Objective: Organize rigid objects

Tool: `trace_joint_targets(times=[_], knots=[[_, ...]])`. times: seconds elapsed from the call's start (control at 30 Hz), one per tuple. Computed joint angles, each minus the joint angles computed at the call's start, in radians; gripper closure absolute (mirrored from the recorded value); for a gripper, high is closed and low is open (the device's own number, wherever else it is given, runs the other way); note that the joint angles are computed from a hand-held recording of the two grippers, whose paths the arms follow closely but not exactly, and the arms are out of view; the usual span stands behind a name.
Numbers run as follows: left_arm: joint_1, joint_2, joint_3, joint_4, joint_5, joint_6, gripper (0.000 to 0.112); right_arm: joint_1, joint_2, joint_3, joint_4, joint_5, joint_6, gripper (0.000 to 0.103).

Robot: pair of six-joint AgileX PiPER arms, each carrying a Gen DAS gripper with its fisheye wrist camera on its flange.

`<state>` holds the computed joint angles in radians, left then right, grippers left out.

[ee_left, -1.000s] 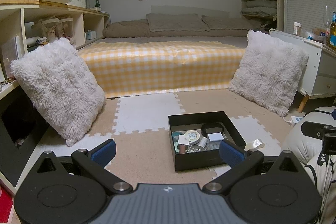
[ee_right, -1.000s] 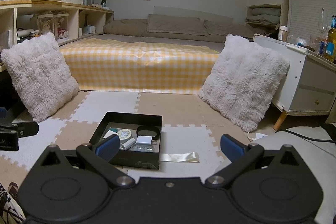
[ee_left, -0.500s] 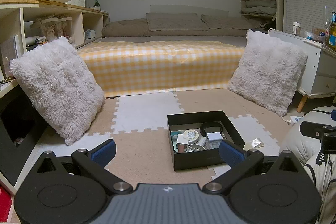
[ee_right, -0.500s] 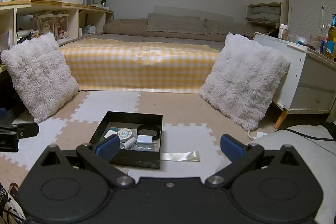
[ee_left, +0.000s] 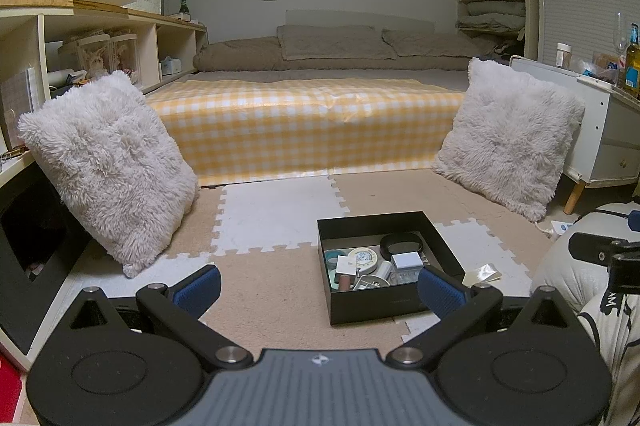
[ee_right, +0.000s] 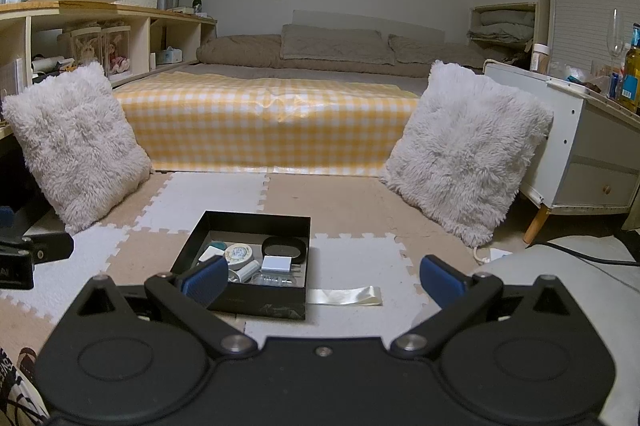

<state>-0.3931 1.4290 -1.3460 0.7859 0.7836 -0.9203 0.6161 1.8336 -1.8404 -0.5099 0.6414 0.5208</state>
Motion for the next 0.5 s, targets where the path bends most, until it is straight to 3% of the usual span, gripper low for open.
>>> trace_joint_targets(times=[0.5], knots=[[-0.005, 0.004, -0.008, -0.001, 0.005, 0.000, 0.009, 0.004, 0.000, 0.004, -0.004, -0.002, 0.011, 0.000]])
